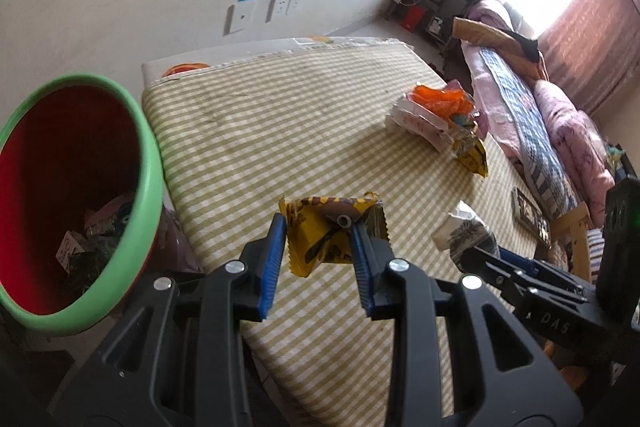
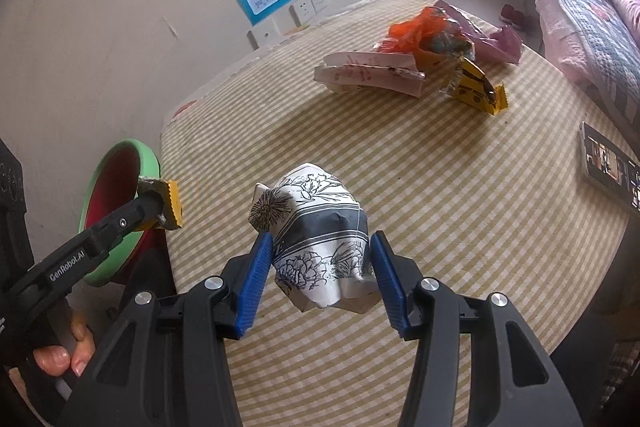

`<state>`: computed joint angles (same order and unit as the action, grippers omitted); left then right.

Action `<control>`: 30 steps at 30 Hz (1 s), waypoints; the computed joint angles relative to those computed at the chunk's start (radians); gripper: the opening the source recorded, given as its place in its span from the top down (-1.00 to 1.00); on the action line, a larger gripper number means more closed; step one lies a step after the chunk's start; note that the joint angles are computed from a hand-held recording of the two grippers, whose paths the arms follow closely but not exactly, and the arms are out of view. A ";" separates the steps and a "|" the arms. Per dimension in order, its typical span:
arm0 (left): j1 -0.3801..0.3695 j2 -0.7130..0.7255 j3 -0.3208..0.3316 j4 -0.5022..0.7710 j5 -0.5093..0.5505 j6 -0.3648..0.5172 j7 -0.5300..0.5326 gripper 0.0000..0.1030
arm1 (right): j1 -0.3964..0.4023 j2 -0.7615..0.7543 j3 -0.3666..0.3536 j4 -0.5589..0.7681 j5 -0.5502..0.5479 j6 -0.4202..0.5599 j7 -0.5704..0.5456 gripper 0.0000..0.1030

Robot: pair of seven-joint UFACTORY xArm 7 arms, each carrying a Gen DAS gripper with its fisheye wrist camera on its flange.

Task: Collect trash
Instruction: 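Carry both wrappers to the red bucket and release them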

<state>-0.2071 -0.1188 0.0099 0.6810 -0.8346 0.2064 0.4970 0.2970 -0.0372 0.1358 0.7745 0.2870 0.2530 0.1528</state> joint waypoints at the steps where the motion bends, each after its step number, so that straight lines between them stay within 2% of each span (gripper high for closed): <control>1: 0.000 -0.003 0.004 -0.001 -0.011 0.000 0.007 0.40 | 0.001 0.004 0.003 0.005 -0.009 0.003 0.006 0.04; 6: -0.002 -0.015 0.020 -0.002 -0.064 0.005 0.052 0.40 | 0.009 0.019 0.013 0.027 -0.041 0.016 0.027 0.04; 13: 0.016 -0.043 0.037 -0.013 -0.067 0.012 0.056 0.40 | 0.024 0.033 0.025 0.054 -0.052 0.029 0.022 0.04; 30: 0.077 -0.075 0.113 -0.064 0.034 -0.054 -0.021 0.40 | 0.061 0.142 0.070 0.205 -0.034 0.050 -0.052 0.04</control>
